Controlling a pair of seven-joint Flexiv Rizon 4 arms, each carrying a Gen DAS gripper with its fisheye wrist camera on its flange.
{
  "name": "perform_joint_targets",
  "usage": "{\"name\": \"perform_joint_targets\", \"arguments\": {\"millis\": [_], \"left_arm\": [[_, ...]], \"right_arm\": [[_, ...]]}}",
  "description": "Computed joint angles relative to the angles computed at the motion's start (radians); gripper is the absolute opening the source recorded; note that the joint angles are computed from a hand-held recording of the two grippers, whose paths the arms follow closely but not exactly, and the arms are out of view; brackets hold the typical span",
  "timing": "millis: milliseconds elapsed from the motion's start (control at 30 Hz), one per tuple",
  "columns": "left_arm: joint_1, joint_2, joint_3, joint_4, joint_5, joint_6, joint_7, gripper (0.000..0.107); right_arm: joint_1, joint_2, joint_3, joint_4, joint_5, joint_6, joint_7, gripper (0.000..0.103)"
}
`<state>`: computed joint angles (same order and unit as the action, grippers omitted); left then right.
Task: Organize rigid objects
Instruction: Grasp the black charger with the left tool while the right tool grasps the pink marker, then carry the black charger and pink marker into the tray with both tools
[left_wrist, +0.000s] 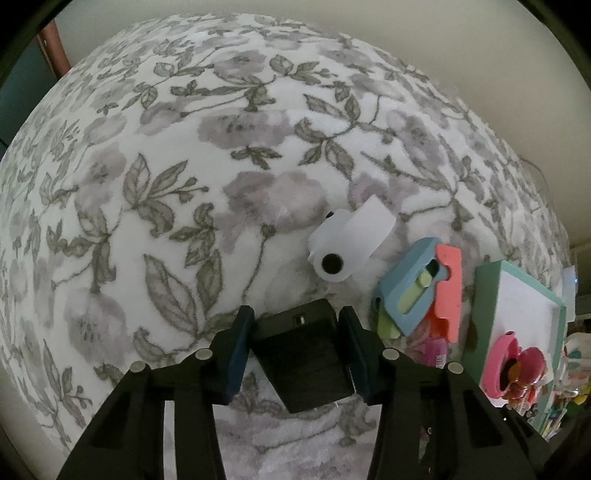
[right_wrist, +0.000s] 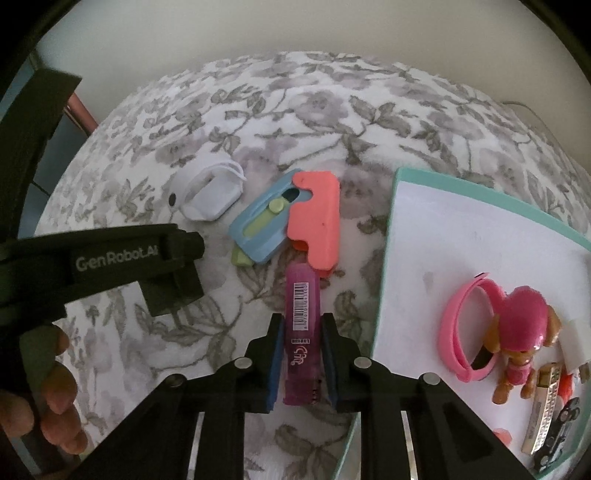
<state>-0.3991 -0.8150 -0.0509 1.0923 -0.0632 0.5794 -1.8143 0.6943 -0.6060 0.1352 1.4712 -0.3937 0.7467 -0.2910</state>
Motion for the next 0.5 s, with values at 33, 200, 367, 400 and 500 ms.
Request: {"name": "perform_joint_targets", "arguments": {"millis": [33, 200, 367, 400, 500], "left_arm": [[0.008, 0.021, -0.002, 0.025, -0.003, 0.011, 0.008, 0.049], [0.017, 0.060, -0.006, 0.053, -0.006, 0.051, 0.022, 0.049], [0.019, 0.109, -0.010, 0.090, -0.008, 0.116, 0.030, 0.049], [0.020, 0.120, -0.011, 0.099, -0.009, 0.130, 0.033, 0.049], [0.014, 0.134, -0.010, 0.097, -0.005, 0.149, 0.032, 0.049]], "right_arm": [[0.000, 0.010, -0.003, 0.011, -0.003, 0.010, 0.006, 0.020], [0.003, 0.055, -0.017, 0.055, -0.043, 0.044, 0.040, 0.013], [-0.005, 0.087, -0.015, 0.084, -0.076, 0.063, 0.060, 0.012], [-0.007, 0.087, -0.014, 0.082, -0.078, 0.063, 0.062, 0.012], [-0.010, 0.112, -0.016, 0.109, -0.094, 0.073, 0.085, 0.012]]}}
